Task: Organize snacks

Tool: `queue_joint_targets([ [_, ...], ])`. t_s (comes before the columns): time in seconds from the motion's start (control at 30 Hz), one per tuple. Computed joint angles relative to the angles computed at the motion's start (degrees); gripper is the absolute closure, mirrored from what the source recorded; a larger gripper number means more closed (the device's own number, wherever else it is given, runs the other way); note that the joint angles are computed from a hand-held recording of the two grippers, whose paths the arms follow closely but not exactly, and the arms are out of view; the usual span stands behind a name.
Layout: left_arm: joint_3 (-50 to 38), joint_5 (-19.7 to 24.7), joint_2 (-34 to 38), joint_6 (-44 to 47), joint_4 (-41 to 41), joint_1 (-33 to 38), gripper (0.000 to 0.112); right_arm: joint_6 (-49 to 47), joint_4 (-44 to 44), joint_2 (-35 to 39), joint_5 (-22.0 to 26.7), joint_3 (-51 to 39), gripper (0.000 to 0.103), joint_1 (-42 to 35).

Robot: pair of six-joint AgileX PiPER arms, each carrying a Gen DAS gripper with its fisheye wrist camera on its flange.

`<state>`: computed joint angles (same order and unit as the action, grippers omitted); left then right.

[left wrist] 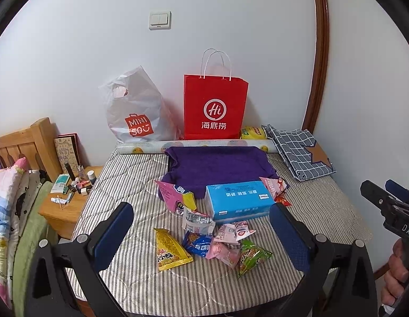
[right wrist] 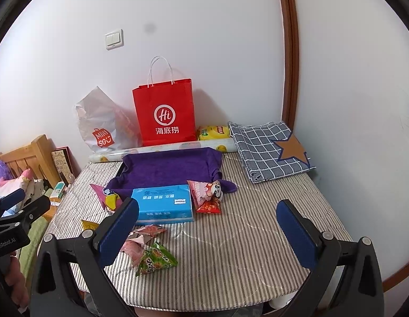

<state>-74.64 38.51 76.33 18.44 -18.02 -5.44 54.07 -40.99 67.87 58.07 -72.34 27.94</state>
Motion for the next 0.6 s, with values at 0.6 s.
queue_joint_targets([
  [0.6, 0.28, -0.29, -0.03, -1.94, 1.96, -0.91, 0.009, 0.90, 0.02, -0.02, -0.96, 0.77, 0.001, 0.36],
])
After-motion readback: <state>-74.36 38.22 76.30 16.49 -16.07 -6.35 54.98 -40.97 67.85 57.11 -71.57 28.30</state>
